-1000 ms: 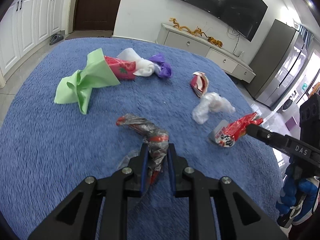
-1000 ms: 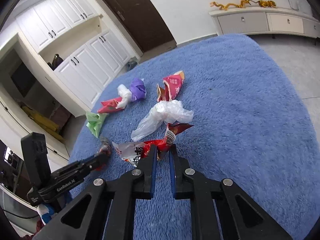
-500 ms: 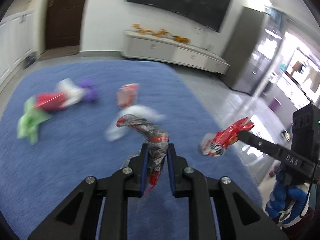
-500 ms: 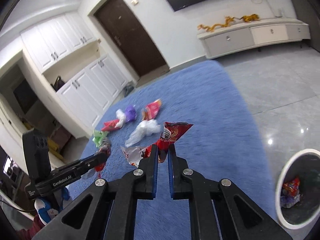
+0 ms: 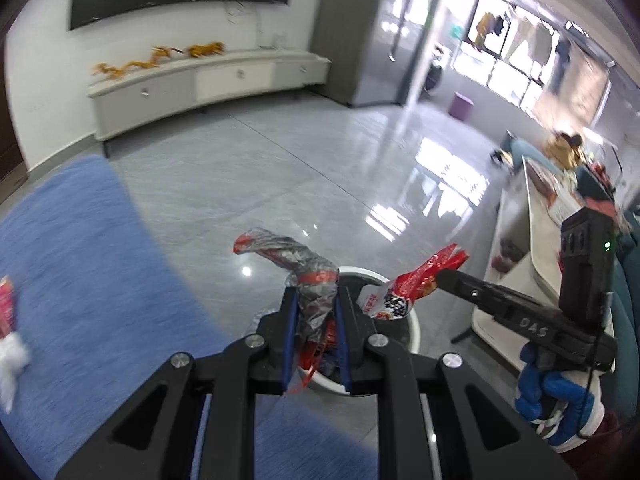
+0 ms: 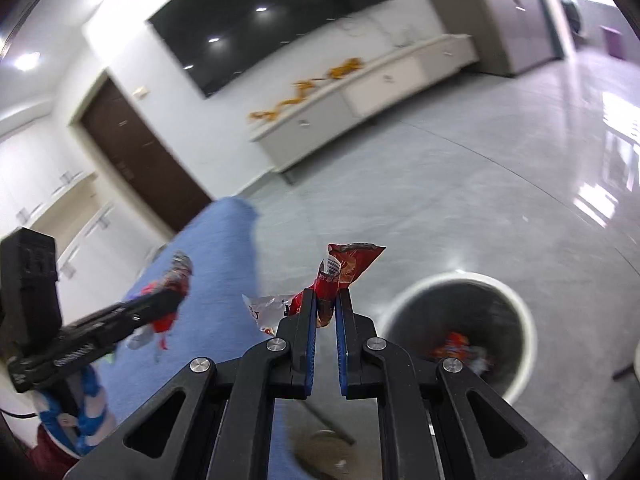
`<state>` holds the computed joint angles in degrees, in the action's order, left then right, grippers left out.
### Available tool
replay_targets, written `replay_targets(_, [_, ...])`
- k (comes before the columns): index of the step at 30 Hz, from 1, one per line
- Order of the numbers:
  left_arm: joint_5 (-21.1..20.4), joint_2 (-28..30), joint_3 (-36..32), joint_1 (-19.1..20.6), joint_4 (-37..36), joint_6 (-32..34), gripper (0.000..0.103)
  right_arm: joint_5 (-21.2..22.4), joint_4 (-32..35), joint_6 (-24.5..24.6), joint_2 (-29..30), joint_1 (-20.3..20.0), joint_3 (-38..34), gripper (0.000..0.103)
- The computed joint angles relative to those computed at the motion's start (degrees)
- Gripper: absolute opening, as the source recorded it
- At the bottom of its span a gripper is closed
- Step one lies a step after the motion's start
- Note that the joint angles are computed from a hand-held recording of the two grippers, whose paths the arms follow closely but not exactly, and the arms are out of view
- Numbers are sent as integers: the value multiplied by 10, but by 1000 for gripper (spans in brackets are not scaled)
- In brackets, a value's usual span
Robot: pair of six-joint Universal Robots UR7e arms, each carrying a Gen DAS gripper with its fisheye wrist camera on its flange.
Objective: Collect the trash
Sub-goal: 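Carry both wrappers over the bin and open both tools to drop them, then move both open tools back over the rug toward the green bag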
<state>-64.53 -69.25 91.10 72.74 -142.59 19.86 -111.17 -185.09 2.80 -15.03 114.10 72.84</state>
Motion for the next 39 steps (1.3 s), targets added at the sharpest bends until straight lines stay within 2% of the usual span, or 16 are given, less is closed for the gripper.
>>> replay_targets(5, [-23, 57, -47, 1, 50, -32, 18, -26, 12, 30, -1, -32, 7, 14])
replay_targets(6, [-32, 65, -58, 3, 63, -42, 22, -28, 18, 35, 0, -38, 5, 14])
replay_targets(8, [-50, 80, -77, 7, 82, -61, 41, -36, 29, 47, 7, -47, -2, 15])
replay_targets(9, [-54, 85, -82, 9, 81, -68, 56, -36, 30, 52, 8, -52, -1, 21])
replay_targets(10, [-54, 88, -85, 9, 79, -73, 61, -37, 32, 58, 10, -56, -2, 25])
replay_targets(11, [-56, 94, -90, 9, 80, -78, 61, -36, 30, 62, 9, -59, 2, 29])
replay_targets(16, [-52, 98, -97, 12, 84, -82, 61, -33, 24, 72, 3, -72, 22, 30])
replay_targets(22, [-19, 80, -56, 5, 26, -80, 61, -35, 20, 81, 0, -70, 27, 30])
replay_targets(27, [3, 47, -7, 3, -48, -60, 61, -39, 17, 78, 0, -61, 27, 31])
replay_targets(34, [35, 3, 15, 7, -43, -44, 61, -41, 20, 65, -1, -41, 19, 32])
replay_targets(39, [68, -31, 42, 15, -78, -31, 61, -35, 28, 42, 1, -19, 1, 33])
